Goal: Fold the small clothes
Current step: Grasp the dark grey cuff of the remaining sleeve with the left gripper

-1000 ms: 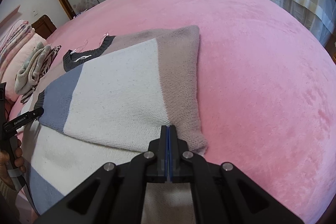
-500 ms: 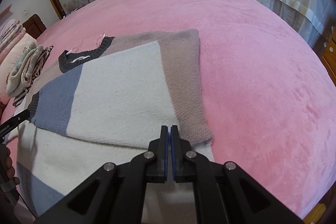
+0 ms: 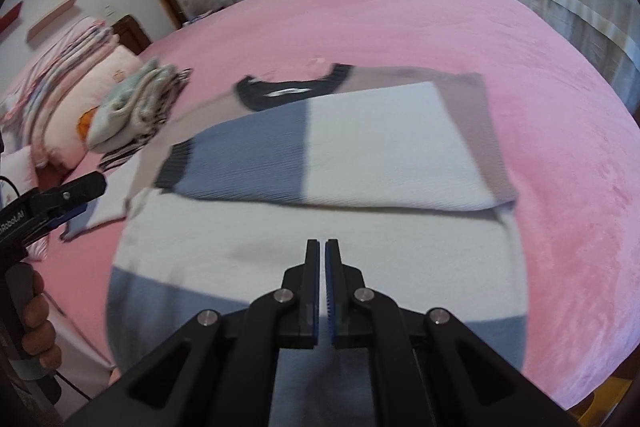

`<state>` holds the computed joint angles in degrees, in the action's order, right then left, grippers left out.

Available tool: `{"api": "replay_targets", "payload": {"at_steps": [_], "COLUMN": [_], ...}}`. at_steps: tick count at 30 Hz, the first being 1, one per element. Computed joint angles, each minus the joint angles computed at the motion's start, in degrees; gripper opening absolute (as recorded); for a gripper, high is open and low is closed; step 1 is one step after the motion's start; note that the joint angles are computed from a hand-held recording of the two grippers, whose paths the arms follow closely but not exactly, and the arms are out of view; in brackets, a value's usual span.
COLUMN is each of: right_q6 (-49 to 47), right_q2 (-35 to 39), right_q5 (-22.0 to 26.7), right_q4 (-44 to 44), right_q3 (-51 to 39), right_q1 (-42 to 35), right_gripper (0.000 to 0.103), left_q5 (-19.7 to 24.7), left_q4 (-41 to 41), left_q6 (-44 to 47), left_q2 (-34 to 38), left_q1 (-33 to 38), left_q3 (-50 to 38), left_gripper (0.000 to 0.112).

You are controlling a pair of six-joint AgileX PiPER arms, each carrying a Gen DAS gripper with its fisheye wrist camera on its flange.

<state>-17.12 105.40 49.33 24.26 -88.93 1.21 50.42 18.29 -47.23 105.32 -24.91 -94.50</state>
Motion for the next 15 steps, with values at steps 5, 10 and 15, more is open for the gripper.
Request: {"api": "replay_targets", "payload": {"at_steps": [5,10,15], "right_q6": [-0.67,-0.49,1.61], "right_q2": [-1.24,3.11,11.83], "right_q5": [1.70,4.76,8.39], "right_q4": [-1.13,-2.37,-7.21], "right_q3": [-1.82,-10.32,-27.07], "right_q1": [7.89,15.85,24.07], "right_gripper": [0.003,0.014,0.021], "left_q5": [0.47,5.07,7.01], "left_q4": [0.29,4.22,-5.34], "left_q6": [0.18,-1.34,10.81], "left_q2": [-10.18,-15.33,-13.89], "left_q1": [5.05,13.62,29.09], "left_q3": [10.06,14.42,12.56], "left_gripper": [0.089,0.089,0.089]}}
